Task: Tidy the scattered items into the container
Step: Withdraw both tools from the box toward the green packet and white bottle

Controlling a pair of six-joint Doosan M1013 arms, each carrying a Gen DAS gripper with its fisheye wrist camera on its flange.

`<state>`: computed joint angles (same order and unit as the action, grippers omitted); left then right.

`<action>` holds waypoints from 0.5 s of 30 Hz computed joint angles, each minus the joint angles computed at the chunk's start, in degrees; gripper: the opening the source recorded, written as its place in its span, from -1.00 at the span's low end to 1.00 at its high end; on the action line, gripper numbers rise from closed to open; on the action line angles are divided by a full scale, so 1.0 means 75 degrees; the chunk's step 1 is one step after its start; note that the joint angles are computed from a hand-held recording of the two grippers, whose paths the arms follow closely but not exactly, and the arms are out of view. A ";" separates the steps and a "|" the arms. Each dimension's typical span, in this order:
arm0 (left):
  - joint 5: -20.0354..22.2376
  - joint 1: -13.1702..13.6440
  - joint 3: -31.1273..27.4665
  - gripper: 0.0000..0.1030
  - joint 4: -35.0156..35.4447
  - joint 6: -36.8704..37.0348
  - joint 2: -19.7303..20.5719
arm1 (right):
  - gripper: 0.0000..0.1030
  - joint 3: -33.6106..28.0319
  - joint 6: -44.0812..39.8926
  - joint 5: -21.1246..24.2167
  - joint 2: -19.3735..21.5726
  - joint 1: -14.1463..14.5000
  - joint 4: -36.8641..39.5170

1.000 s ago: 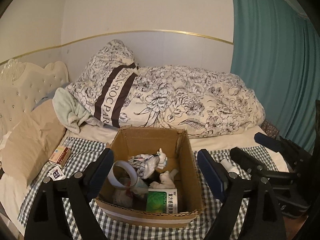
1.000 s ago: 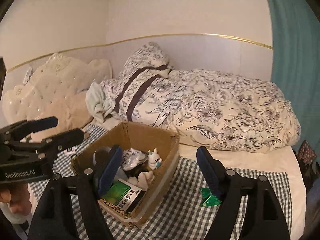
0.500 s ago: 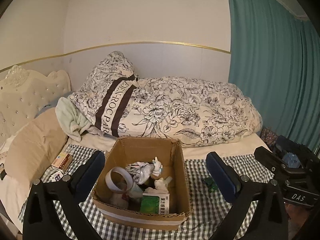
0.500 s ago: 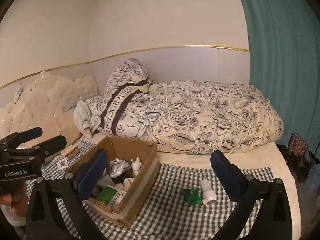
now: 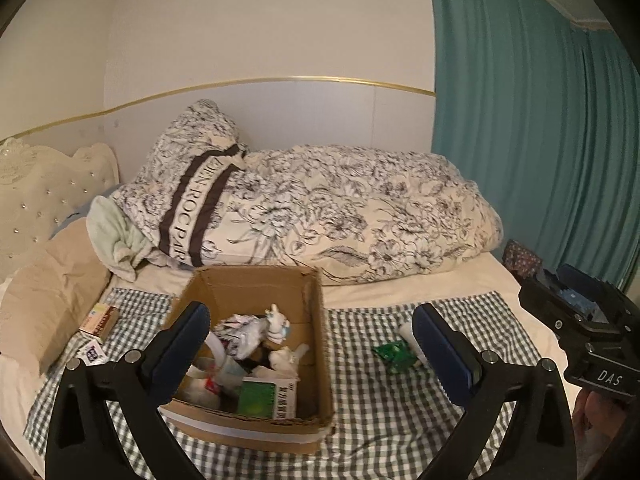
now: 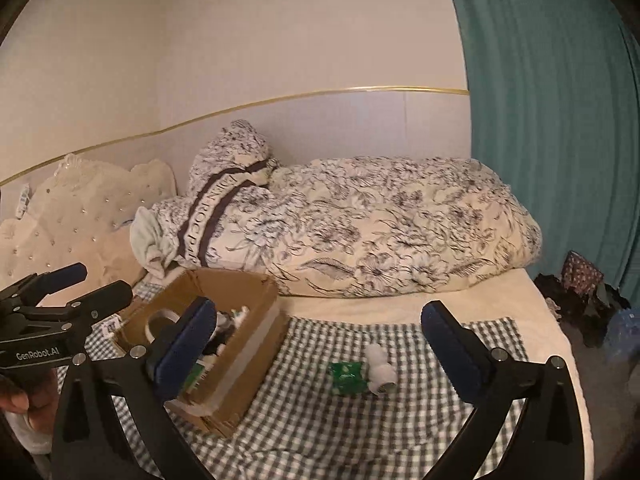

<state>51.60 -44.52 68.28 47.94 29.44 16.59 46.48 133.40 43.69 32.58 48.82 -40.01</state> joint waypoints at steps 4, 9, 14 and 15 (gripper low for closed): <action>-0.0094 -0.0073 -0.0159 1.00 -0.0261 0.0250 0.0188 | 1.00 0.0376 0.0311 -0.0010 -0.0197 -0.0070 -0.0297; -0.0119 -0.0193 -0.0389 1.00 -0.0411 0.0607 0.0436 | 1.00 0.0820 0.0661 -0.0022 -0.0408 -0.0090 -0.1002; -0.0148 -0.0252 -0.0575 1.00 -0.0637 0.0808 0.0642 | 1.00 0.1078 0.0661 0.0094 -0.0531 -0.0207 -0.0886; -0.0154 -0.0250 -0.0602 1.00 -0.0706 0.0834 0.0675 | 1.00 0.1122 0.0635 0.0135 -0.0546 -0.0246 -0.0800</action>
